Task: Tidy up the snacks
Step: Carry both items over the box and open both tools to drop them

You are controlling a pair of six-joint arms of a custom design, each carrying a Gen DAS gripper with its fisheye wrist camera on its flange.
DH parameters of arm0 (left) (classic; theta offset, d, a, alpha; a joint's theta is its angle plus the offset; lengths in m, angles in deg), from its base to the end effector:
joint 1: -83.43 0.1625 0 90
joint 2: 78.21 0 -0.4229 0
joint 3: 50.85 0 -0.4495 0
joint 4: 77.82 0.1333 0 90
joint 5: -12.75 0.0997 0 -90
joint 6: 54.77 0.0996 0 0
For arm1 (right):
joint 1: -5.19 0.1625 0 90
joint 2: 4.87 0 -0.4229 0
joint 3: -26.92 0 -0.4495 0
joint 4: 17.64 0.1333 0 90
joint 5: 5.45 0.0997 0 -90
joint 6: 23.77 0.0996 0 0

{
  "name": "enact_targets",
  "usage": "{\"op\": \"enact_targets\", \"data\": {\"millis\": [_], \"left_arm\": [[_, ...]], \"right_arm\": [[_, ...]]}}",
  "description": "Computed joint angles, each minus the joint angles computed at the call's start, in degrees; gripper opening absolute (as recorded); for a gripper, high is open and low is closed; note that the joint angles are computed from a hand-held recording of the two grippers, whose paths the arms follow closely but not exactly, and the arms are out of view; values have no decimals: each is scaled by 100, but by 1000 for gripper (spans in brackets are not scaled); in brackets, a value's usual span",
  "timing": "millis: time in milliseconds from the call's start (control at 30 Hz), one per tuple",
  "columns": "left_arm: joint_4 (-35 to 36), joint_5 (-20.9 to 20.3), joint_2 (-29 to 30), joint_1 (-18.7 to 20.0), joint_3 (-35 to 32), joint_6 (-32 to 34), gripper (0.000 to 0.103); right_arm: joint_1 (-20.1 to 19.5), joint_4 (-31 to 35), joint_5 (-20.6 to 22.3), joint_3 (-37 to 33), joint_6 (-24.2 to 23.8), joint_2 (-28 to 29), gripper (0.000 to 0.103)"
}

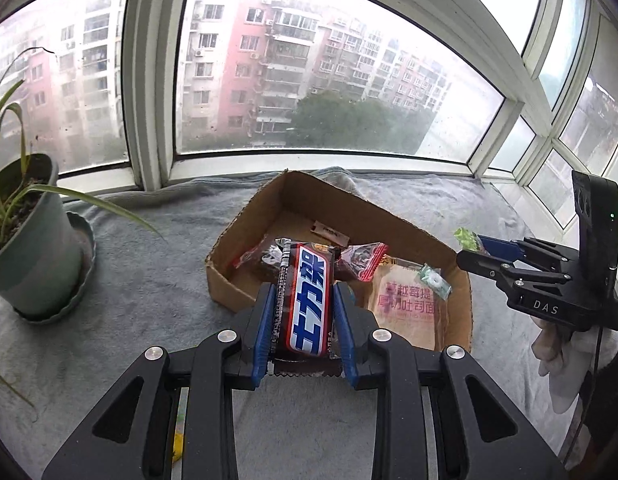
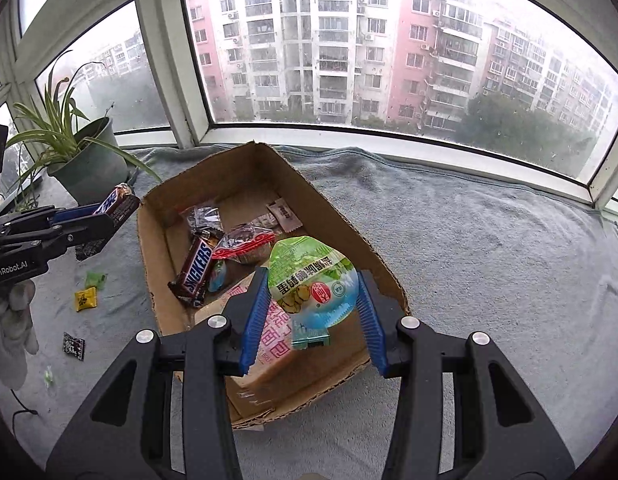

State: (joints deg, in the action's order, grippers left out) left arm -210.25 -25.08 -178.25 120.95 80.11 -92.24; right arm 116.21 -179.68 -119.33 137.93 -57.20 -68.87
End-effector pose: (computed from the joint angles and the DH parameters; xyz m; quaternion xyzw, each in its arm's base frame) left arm -0.2054 -0.4250 0.3080 0.0730 0.8917 -0.3729 0.2458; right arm 0.3095 -0.5461 0.1735 0.3971 -0.8698 0.1889 0.2237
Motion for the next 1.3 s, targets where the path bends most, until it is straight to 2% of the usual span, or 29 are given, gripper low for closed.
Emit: {"op": "enact_targets", "data": {"millis": [367,800,833,867,900,933,1300], "left_arm": [[-567,-136,708,260,-347,505,27],[-622,-259,964,340,-477,640,29],[-614,-233,999,335,-506,636,32],[-590,-202,998,326,-512,619,35],[-582,-176,997,313,-512,591,42],[-590,-155,980,300,-503,573,45],[-239,77,751,32,-452,409,45]], "right_arm": [[-95,-19,-129,-120,57,240,45],[-87,-79,-185,-135,8,319,46],[-83,-90,-191,-134,2,320,51],[-71,-140,-208,-125,-23,323,60],[-58,-220,-220,-107,-65,324,63],[-49,-251,-214,-98,-90,317,65],[87,-220,-128,10,-94,110,65]]}}
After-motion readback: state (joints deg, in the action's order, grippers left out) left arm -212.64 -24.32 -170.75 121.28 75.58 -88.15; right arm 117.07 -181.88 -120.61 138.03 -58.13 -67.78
